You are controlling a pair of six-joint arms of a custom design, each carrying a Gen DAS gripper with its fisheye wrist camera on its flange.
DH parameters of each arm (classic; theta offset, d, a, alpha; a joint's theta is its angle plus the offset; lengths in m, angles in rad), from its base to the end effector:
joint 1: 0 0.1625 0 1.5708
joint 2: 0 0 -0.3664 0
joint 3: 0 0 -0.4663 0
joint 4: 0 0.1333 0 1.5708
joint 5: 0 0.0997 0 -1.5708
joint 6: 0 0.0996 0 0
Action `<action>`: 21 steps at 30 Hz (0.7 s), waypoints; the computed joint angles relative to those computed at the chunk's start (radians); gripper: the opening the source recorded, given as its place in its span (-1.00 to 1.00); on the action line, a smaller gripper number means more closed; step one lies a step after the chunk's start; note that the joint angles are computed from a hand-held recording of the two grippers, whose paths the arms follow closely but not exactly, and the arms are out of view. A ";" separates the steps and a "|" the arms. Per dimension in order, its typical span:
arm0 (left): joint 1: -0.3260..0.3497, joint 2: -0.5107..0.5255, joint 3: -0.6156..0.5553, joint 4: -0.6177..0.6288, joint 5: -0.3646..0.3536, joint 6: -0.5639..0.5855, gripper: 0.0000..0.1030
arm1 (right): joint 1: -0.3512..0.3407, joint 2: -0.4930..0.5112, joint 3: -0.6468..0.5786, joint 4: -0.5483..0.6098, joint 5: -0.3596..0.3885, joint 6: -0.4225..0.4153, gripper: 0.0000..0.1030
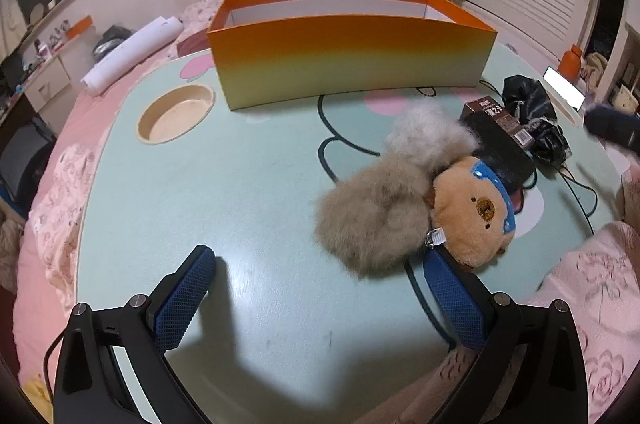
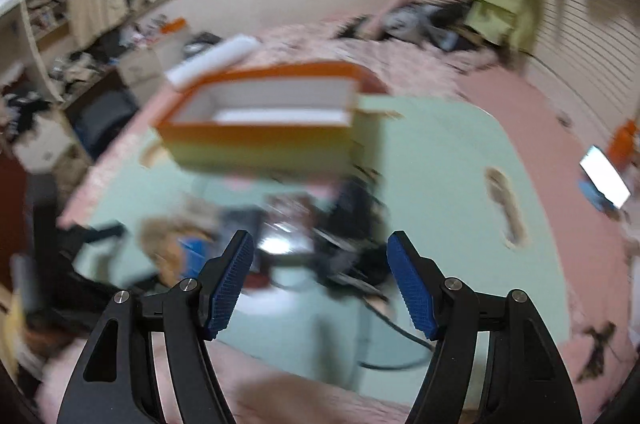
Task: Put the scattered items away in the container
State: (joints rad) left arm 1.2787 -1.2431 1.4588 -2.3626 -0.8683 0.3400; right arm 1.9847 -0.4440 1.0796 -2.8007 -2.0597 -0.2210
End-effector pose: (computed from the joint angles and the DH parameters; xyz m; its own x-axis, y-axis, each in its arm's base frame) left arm -0.0118 -0.7258 0.4002 -0.7041 0.1572 -0.6925 0.5052 0.7962 -0.3329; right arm 0.4162 -0.7324 0.0260 -0.8188 -0.2778 0.5024 -0.5255 0.7151 -0.4610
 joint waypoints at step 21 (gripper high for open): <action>-0.009 0.068 -0.143 -0.094 -0.031 -0.030 1.00 | -0.013 0.057 -0.097 0.053 0.120 -0.006 -0.31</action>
